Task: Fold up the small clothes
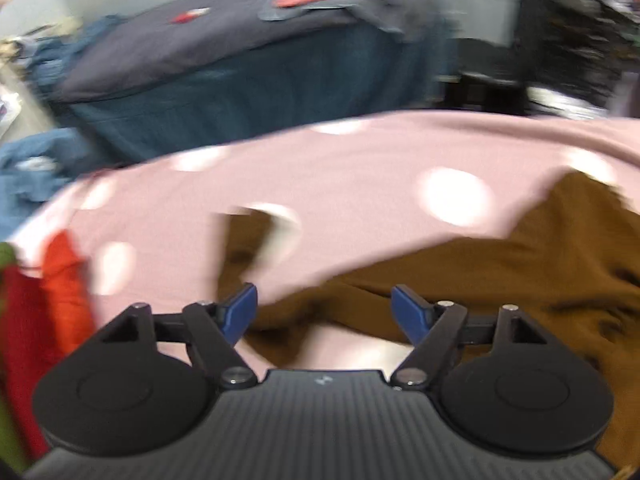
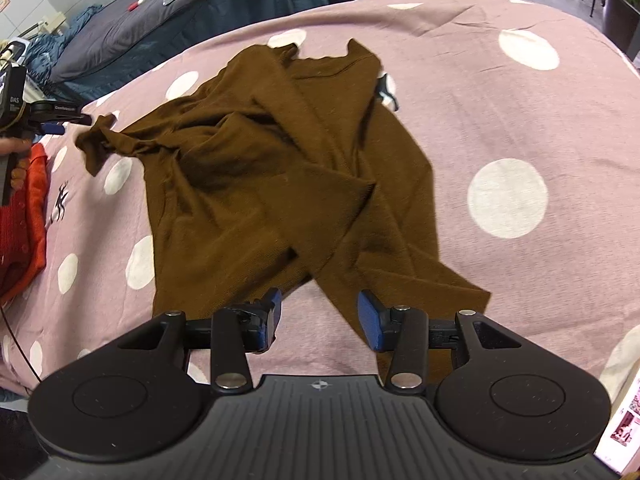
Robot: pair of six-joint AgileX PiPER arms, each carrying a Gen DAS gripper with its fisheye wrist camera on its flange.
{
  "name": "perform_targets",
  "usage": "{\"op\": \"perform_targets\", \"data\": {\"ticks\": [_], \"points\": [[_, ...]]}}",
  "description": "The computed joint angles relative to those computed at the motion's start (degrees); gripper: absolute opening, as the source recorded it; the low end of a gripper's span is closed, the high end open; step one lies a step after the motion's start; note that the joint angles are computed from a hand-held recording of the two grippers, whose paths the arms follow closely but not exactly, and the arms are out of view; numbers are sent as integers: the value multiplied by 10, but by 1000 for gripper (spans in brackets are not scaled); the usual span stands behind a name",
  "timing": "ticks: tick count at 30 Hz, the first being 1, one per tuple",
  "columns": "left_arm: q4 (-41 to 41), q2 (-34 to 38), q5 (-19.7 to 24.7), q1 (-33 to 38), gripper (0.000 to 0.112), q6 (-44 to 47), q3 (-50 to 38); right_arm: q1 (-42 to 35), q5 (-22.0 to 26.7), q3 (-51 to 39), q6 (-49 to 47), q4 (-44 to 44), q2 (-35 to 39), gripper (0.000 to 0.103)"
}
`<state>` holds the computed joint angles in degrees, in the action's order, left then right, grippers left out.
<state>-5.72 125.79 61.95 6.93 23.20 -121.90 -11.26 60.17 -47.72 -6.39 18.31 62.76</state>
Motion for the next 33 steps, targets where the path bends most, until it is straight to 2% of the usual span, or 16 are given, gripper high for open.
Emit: {"op": "perform_targets", "data": {"ticks": [4, 6, 9, 11, 14, 15, 16, 18, 19, 22, 24, 26, 28, 33], "points": [[-102, -35, 33, -3, 72, 29, 97, 16, -3, 1, 10, -3, 6, 74], [-131, -40, 35, -9, 66, 34, 137, 22, -2, 1, 15, -6, 7, 75], [-111, -49, -10, -37, 64, 7, 201, 26, 0, 2, 21, -13, 1, 75], [-93, -45, -40, -53, 64, -14, 220, 22, 4, 3, 23, -17, -3, 75], [-92, -29, -54, -64, 62, -27, 217, 15, 11, 6, 31, -27, -12, 76], [-86, -32, -72, -70, 60, -30, 226, 12, 13, 7, 33, -29, -15, 77], [-86, -35, -90, -74, 54, -25, 235, 9, 16, 8, 34, -30, -17, 77], [-100, -35, -88, -76, 7, -16, 230, 4, 19, 10, 34, -30, -20, 77], [-111, -34, -76, -73, 6, -18, 223, 4, 20, 10, 34, -29, -20, 77], [-110, -55, -77, -67, 5, -15, 232, 4, 18, 11, 23, -16, -17, 77], [-117, -83, -76, -54, 5, 4, 261, -3, 22, 11, -8, 13, -6, 77], [-114, -130, -92, -34, 5, 27, 317, -9, 32, 12, -50, 56, 13, 78], [-111, -175, -86, 4, 5, 36, 368, -11, 41, 18, -87, 103, 40, 83], [-95, -275, -41, 147, 5, 66, 482, 25, 43, 32, -138, 185, 120, 84]]}}
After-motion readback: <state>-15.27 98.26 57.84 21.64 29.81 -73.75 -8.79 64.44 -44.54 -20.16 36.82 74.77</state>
